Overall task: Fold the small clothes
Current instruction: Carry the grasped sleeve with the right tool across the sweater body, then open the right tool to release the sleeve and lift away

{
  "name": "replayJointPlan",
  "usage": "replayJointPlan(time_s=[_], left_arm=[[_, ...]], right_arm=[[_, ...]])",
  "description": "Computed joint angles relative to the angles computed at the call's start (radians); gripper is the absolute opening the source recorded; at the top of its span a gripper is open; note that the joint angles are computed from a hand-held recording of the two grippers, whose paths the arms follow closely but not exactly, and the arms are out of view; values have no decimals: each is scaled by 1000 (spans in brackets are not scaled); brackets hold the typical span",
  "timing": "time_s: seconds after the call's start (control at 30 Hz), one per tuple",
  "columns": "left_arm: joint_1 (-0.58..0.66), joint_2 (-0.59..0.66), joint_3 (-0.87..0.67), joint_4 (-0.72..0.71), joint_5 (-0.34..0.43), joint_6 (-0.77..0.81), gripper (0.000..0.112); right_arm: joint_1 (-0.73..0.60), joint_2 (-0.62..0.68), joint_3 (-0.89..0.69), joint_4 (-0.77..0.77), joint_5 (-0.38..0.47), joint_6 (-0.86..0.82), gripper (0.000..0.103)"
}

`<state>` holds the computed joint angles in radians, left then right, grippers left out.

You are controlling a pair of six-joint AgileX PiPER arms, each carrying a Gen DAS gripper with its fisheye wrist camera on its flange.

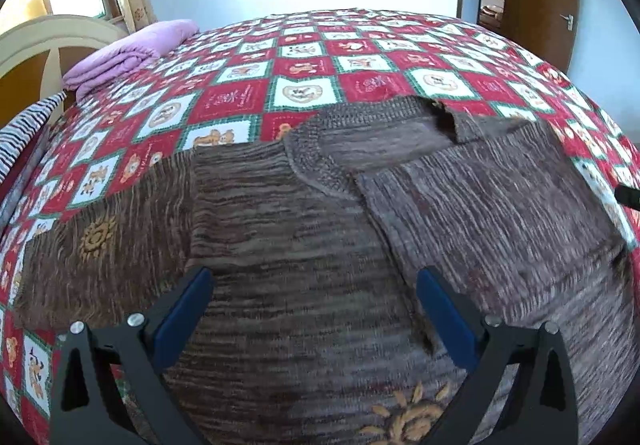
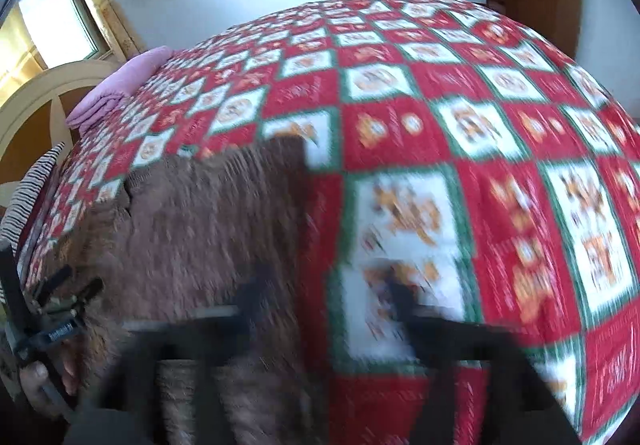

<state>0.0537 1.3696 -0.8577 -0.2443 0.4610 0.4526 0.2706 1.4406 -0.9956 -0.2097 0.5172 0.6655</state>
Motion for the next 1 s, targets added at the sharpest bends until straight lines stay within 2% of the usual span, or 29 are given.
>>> replayJointPlan(time_s=[0.1,0.13,0.17,0.2,0.23,0.27,0.3,0.4,0.5,0.6,0.67,0.77,0.83,0.87,0.9,0.93,1.0], left_arm=[[1,11,-36,-4,8,-20,103],[3,14,-43,-11,11,-18,103],[5,14,-49,-18,13,-14,103],[10,15,-46,-32,12,0,103],[13,17,-44,-44,12,14,103],[16,18,-39,-59,11,33,103],[19,23,-31,-68,5,50,103],[29,37,-11,-92,-6,84,103],[43,60,-20,-121,11,94,103],[26,49,-7,-109,-4,83,103],[12,38,12,-88,-29,69,103],[-7,29,29,-37,-56,27,103],[-12,26,34,-27,-62,21,103],[-15,26,34,-32,-62,28,103],[-17,27,35,-27,-64,26,103],[-23,30,34,-5,-65,5,103],[-24,32,32,-6,-61,5,103]], right_arm=[[24,138,-158,-102,53,52,77],[21,188,-208,-77,59,28,76],[10,255,-281,-24,90,-27,70],[5,293,-322,-8,115,-46,52],[4,328,-357,-10,136,-51,40],[12,356,-381,-52,155,-25,14],[23,361,-381,-118,161,32,3],[2,315,-313,-156,113,114,3],[-42,320,-279,-110,88,78,3],[-22,332,-277,-248,119,199,0],[-47,328,-264,-275,122,247,0],[-80,270,-209,-206,69,178,0],[-92,192,-158,-70,36,64,2],[-86,162,-143,-34,32,32,15],[-70,117,-111,-3,11,8,43],[-49,73,-76,15,-13,-2,51],[5,5,-20,89,-53,-75,52]])
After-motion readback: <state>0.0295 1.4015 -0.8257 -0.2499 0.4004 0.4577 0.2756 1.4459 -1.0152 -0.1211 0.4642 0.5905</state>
